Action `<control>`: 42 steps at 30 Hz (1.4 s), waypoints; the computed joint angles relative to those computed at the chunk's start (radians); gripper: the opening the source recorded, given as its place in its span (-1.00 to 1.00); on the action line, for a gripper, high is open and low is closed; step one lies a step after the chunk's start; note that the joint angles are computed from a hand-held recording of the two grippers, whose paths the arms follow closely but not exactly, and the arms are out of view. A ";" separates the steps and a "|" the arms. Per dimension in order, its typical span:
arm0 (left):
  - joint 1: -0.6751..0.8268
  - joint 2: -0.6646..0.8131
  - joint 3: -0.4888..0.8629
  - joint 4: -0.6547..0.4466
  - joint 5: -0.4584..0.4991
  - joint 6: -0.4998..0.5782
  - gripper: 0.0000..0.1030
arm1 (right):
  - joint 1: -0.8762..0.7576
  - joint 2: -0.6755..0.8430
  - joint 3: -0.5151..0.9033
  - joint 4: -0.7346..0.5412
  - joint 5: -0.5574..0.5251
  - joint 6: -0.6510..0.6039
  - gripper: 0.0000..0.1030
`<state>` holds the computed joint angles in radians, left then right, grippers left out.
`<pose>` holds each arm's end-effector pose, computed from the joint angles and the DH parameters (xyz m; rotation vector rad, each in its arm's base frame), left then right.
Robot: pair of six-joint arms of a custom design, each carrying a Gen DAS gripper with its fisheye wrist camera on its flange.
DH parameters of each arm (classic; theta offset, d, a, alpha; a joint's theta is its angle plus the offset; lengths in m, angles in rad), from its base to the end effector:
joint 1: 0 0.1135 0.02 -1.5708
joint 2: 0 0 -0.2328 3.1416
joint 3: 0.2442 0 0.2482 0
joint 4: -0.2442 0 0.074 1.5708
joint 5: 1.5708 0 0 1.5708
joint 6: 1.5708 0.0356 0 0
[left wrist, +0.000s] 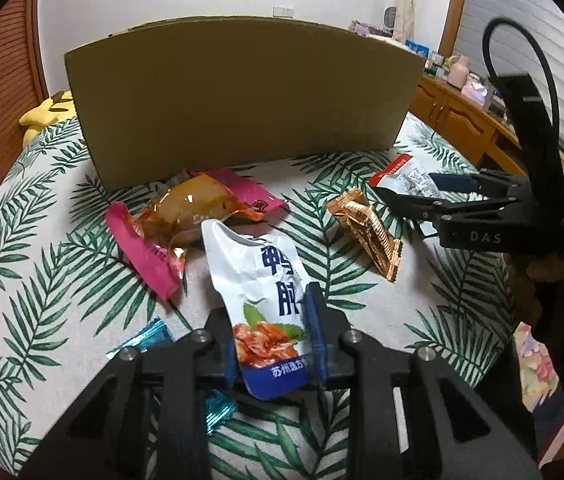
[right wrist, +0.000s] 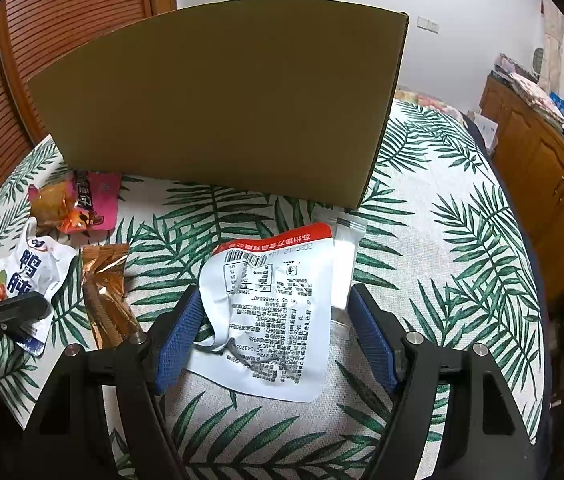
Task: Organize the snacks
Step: 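Grasp the white duck-gizzard packet with the left tool while the right tool grasps the white printed packet, then lift and carry both held packets over the cardboard box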
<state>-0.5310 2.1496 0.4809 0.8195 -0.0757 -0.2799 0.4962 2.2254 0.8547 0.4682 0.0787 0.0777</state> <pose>0.2220 -0.1272 -0.0194 0.2705 2.4209 -0.2777 0.2970 0.1576 -0.0119 -0.4811 2.4282 0.1497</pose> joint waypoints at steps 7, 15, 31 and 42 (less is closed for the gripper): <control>0.020 -0.013 -0.051 0.077 0.037 0.001 -0.53 | 0.008 -0.028 -0.076 0.068 0.003 -0.012 0.06; 0.020 -0.031 -0.086 0.142 0.039 0.016 -0.55 | 0.015 -0.077 -0.195 0.208 -0.027 0.025 0.06; 0.078 -0.208 -0.159 0.128 0.058 0.051 -0.54 | 0.049 -0.265 -0.338 0.267 -0.035 0.056 0.08; 0.131 -0.259 -0.193 0.149 0.083 0.068 -0.54 | 0.060 -0.300 -0.409 0.327 -0.044 0.089 0.09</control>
